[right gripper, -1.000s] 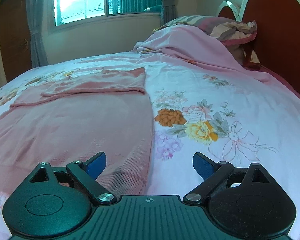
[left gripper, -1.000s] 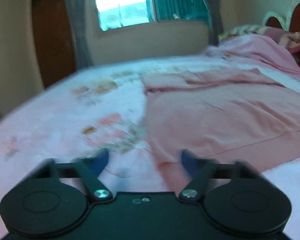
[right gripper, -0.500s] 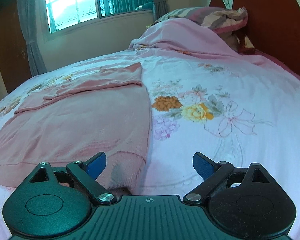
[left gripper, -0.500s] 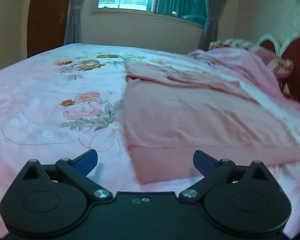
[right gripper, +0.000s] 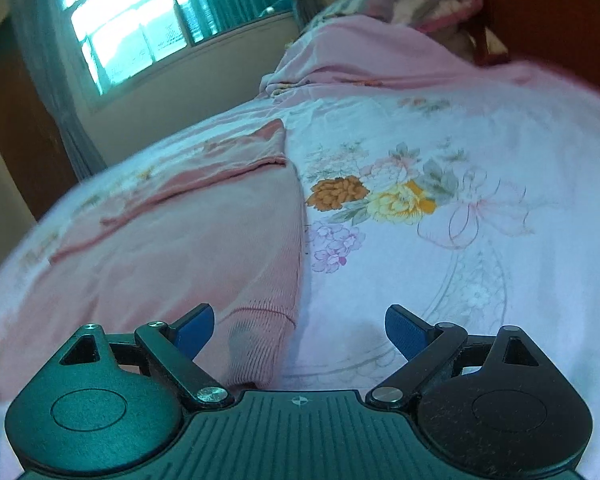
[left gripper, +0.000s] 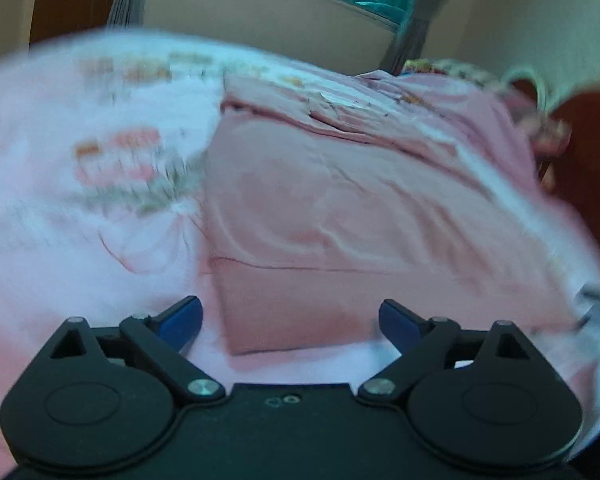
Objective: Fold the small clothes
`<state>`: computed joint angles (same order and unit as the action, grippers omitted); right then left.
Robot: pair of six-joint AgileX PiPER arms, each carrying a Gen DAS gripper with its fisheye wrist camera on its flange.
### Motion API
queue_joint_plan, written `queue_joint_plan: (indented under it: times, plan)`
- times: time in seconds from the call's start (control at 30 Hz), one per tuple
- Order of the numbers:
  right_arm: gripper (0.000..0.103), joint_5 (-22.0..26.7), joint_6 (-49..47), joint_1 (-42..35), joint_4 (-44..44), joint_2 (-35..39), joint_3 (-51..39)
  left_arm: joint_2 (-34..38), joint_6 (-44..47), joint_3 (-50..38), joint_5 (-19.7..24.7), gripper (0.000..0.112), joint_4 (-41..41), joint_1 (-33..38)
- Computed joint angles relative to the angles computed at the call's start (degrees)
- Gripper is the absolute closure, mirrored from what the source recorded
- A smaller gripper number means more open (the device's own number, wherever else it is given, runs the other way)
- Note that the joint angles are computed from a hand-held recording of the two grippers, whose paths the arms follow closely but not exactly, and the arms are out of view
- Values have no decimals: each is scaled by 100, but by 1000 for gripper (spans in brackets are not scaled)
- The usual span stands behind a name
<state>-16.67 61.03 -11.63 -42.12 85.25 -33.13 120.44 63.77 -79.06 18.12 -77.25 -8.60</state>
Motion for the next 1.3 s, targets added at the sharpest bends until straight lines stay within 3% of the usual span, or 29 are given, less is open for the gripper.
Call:
queue_joint_plan:
  times: [0.03,0.13,0.27,0.37,0.47,0.57,0.73,0.8,0.87,0.93,0.97,1.1,1.27,1.3]
  plan:
    - [11,-171,569,-144,-510,34,-14,87,-382,-155,400,19,87,165]
    - [28,-902,1973,-696,-1827,216,-66,463,-1264,-660,1638,19,-94,732]
    - [30,-1656,2744,-1213,-2675,424,-144,1187,-2680,-1890,2955,20,528,1189]
    - [30,-1847,2991,-1309,-3023,522,-256,1670,-3134,-2668,3298,38,672,1325]
    - [30,-2051,3175,-1350,-3227,712,-406,2263,-3540,-3548,3774,47,726,1425]
    - [30,-2326,3435,-1444,-3453,878,-550,2496,-3517,-3854,4189,57,608,1476]
    - [30,-2696,3690,-1645,-4056,964,-671,2018,-2498,-2805,4278,61,356,1500]
    - [37,-2704,3679,-1642,-4029,1077,-726,1961,-2135,-2530,4158,64,92,1515]
    - [54,-2800,3803,-1687,-4005,1319,-902,2064,-2252,-2667,4034,73,89,1472]
    - [61,-2939,4004,-1742,-4099,1605,-1154,2246,-2371,-3002,4073,80,136,1437]
    - [61,-3080,4120,-1806,-4179,1725,-1271,2315,-2501,-3190,4073,86,270,1415]
    - [61,-3554,4632,-2000,-4711,2103,-1759,2545,-2659,-3617,4202,89,371,1425]
    - [62,-4043,4887,-2075,-5419,2133,-1930,2406,-2355,-3351,4157,103,384,1457]
    - [65,-3924,4801,-2002,-5473,2067,-1879,2393,-2298,-3289,4116,105,382,1470]
